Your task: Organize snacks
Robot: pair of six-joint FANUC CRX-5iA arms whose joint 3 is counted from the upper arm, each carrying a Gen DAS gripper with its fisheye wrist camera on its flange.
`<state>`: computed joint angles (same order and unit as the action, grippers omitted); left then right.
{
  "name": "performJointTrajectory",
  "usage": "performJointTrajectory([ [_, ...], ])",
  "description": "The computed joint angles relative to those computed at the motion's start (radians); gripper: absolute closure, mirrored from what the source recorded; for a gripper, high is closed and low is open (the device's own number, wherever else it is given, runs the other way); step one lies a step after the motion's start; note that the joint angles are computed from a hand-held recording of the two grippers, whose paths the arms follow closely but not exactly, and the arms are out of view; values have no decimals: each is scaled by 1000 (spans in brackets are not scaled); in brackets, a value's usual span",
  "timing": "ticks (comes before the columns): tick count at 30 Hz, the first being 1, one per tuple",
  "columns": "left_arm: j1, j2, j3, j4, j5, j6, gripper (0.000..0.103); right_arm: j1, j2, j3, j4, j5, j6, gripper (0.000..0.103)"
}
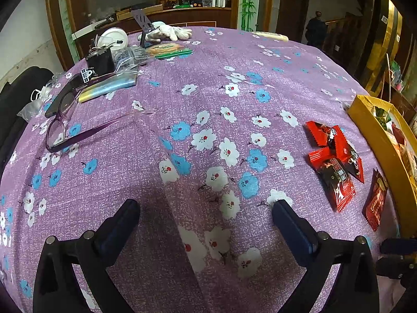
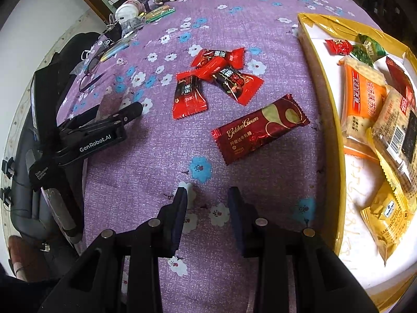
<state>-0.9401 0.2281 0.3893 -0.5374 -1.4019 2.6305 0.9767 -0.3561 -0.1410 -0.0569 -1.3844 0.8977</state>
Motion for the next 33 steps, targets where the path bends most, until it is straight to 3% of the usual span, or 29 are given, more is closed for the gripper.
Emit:
performJointTrajectory([
  [25,0,0,-1,-1,1,1,0,45,-14,2,50,-3,-15,72],
  [33,0,0,-1,-1,1,1,0,4,-21,6,18,12,-34,72],
])
